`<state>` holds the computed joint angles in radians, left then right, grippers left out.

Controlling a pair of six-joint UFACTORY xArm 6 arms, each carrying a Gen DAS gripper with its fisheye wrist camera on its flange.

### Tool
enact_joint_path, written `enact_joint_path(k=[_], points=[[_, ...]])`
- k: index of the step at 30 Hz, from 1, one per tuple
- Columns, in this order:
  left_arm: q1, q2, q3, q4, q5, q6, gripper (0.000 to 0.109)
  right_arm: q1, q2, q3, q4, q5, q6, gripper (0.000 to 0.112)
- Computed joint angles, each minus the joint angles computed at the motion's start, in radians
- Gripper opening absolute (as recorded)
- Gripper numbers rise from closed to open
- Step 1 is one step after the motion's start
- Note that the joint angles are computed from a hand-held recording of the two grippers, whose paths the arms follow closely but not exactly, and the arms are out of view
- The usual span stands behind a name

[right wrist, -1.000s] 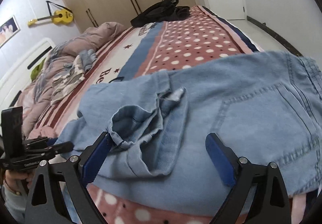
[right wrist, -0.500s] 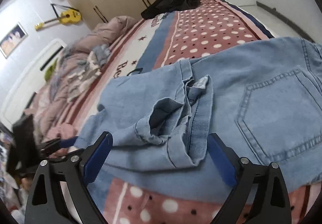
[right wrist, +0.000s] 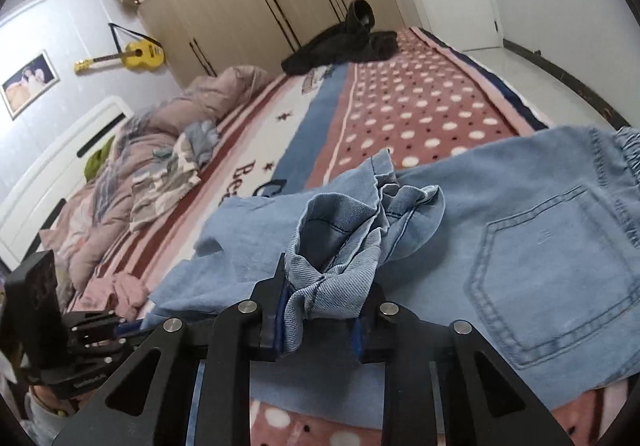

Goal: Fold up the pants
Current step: 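Pinch the folded leg edge with the right tool and release it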

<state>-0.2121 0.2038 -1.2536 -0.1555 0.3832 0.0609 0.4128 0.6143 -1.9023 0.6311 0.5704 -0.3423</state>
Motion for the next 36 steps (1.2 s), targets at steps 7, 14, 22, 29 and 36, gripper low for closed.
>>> enact_joint_path(k=[7,14,22,29,36], points=[[0.001,-0.018,0.003,-0.053,0.016,0.025,0.04,-0.027,-0.052,0.107,-0.076,0.011,0.016,0.025],[0.044,-0.043,0.019,0.132,0.004,-0.102,0.051,-0.042,-0.112,0.173,-0.052,-0.056,-0.02,0.058],[0.039,0.033,-0.043,0.054,0.024,0.021,0.049,-0.04,-0.142,0.177,-0.006,-0.035,-0.056,0.061],[0.03,0.094,-0.103,0.225,0.019,-0.134,0.007,-0.027,-0.111,0.149,-0.033,-0.011,-0.036,0.061],[0.019,0.005,-0.003,0.351,-0.025,-0.201,0.0,-0.03,-0.096,0.137,-0.03,-0.009,-0.041,0.061]])
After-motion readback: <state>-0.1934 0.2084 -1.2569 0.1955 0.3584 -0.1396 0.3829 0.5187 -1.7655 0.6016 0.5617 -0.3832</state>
